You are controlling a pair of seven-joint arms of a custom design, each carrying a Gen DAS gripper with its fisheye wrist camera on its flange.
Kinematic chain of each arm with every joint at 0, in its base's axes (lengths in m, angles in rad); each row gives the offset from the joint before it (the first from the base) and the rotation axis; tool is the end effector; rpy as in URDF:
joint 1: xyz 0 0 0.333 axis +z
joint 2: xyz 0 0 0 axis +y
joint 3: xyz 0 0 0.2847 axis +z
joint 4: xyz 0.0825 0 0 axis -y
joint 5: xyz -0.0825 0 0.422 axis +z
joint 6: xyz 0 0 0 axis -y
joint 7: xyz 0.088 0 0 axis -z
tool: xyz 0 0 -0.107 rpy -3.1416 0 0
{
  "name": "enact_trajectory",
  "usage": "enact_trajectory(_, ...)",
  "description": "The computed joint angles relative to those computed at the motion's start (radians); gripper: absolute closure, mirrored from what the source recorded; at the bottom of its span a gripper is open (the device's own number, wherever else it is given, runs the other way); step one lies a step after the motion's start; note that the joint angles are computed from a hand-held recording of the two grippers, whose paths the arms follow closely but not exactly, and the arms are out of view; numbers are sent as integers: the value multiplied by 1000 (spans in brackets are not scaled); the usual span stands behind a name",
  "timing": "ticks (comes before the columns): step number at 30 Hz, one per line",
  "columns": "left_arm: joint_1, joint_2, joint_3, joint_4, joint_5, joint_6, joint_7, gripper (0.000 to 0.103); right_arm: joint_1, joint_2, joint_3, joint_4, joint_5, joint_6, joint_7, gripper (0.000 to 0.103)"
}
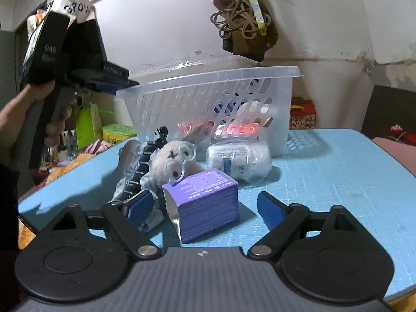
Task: Organize objects
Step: 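Grasp the purple box with the right gripper and lift it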
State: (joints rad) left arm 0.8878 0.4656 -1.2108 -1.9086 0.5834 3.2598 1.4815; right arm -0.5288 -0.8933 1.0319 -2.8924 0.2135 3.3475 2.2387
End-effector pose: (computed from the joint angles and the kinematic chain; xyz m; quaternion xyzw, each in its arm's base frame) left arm 0.6413 -0.1710 0.4981 -0.4067 0.7093 -0.4992 0.2868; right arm 0.3910 0.1458 0.4028 -0.5238 0.6373 -0.4174 0.3812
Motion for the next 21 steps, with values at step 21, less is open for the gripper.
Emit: enact_trajectory(21, 2, -1, -2, -2, 2, 1, -4, 68, 61, -202, -10, -87, -65, -116, 169, 50)
